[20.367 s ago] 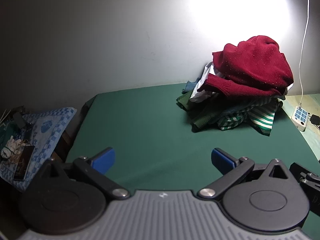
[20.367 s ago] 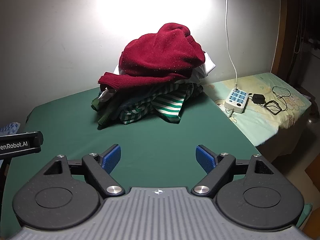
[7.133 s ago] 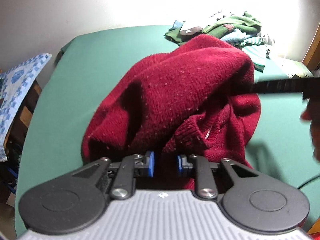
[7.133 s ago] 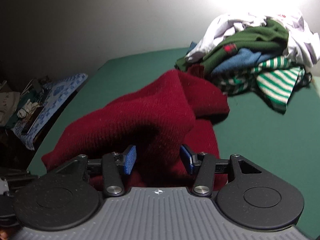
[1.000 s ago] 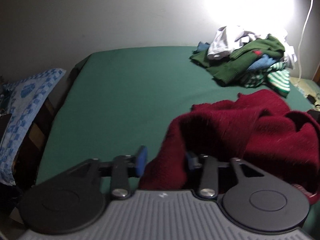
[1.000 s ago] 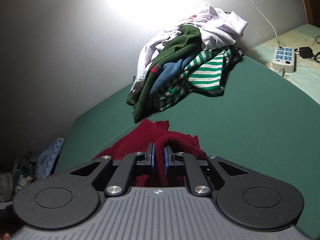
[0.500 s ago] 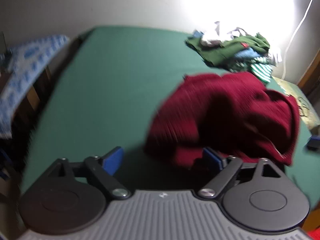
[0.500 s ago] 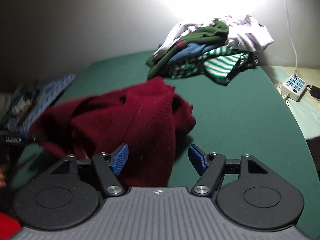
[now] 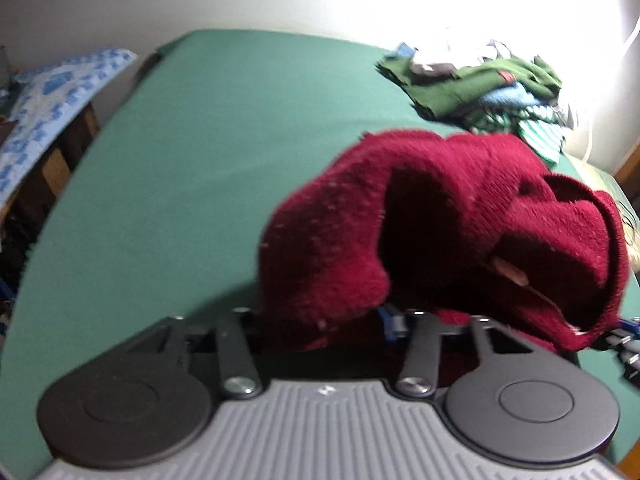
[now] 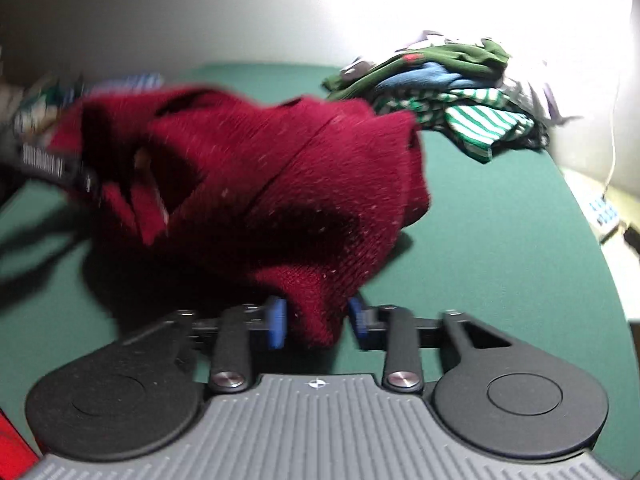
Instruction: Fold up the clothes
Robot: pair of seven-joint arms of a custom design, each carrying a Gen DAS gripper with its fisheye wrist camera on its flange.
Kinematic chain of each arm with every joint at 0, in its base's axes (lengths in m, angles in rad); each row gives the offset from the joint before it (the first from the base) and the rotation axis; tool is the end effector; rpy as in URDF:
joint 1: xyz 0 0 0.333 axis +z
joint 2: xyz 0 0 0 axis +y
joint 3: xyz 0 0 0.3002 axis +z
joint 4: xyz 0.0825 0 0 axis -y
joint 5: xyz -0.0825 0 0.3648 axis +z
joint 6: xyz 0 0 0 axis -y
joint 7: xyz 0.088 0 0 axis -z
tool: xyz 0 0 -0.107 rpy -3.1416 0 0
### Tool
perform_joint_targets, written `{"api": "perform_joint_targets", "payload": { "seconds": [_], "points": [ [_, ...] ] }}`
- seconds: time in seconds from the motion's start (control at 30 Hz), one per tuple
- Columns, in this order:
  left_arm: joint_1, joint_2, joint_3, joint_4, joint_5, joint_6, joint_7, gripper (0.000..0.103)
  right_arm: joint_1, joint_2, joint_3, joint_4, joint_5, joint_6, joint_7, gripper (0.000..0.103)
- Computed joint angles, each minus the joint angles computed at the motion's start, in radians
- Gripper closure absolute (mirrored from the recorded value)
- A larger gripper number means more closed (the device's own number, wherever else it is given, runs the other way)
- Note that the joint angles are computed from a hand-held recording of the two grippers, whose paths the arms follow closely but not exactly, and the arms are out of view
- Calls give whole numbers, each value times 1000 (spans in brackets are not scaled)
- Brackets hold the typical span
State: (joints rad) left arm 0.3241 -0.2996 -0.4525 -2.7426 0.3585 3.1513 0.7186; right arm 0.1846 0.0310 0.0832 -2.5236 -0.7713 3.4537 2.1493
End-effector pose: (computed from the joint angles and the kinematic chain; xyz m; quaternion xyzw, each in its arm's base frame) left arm 0.4149 -0.0832 0.3738 -0.7675 0.5449 -0.2667 0.2070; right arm 0.4352 0.2036 0.3567 -0.7923 0.4551 -0.1901 0.3591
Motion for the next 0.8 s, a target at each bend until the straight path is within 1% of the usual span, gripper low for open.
{"api": "perform_joint_targets", "payload": {
  "seconds": [0.03, 0.07, 0.13, 0.17, 0.2, 0.23, 0.3, 0.33, 0.37, 0.4, 0.43, 0.47, 0.53, 0.57, 0.63, 0.67, 0.7, 0.73, 0.8],
  "points": [
    [29, -18, -20, -3, 13, 2, -8, 69, -12, -1, -3, 7, -24, 16, 43, 84],
    [60, -38, -42, -5, 25, 5, -16, 72, -16, -1, -7, 13, -20, 33, 64, 85],
    [138, -95, -100, -10, 51, 12, -30, 72, -20, 4, -15, 29, -5, 87, 91, 86],
    [189, -127, -141, -8, 64, 15, -37, 81, -27, 8, -21, 44, -22, 120, 121, 86],
    [236, -159, -178, -2, 76, 8, -39, 86, -34, 16, -26, 63, -35, 152, 150, 87],
    [268, -177, -198, 13, 89, -8, -31, 85, -42, 30, -29, 91, -48, 180, 182, 87],
    [266, -158, -167, 44, 100, -20, -2, 82, -63, 70, -27, 165, -90, 223, 268, 87],
    [265, -147, -156, 59, 106, -24, 7, 82, -70, 93, -19, 209, -104, 228, 312, 88],
    [291, -146, -178, 75, 124, -30, 2, 82, -74, 116, -10, 248, -104, 224, 345, 88],
    [320, -144, -204, 90, 145, -34, -7, 81, -73, 137, 1, 284, -91, 214, 365, 88],
    [378, -148, -261, 103, 179, -33, -33, 77, -72, 162, 12, 323, -75, 202, 376, 88],
    [433, -153, -317, 117, 212, -33, -58, 71, -67, 188, 21, 360, -43, 182, 373, 88],
    [529, -136, -410, 153, 262, -53, -101, 70, -39, 237, 29, 427, 63, 112, 332, 88],
    [572, -114, -452, 175, 287, -72, -123, 70, -43, 265, 48, 468, 92, 67, 329, 88],
    [649, -54, -528, 216, 337, -120, -164, 70, -117, 330, 148, 560, 73, -55, 366, 88],
    [688, -22, -568, 236, 367, -145, -186, 70, -131, 358, 177, 591, 79, -102, 350, 88],
    [705, 1, -590, 243, 391, -159, -201, 70, -137, 381, 194, 613, 80, -132, 324, 88],
    [723, 24, -611, 250, 417, -172, -218, 70, -125, 397, 191, 627, 83, -154, 298, 88],
    [730, 46, -624, 247, 461, -169, -251, 69, -116, 420, 192, 641, 91, -167, 254, 84]
  ]
}}
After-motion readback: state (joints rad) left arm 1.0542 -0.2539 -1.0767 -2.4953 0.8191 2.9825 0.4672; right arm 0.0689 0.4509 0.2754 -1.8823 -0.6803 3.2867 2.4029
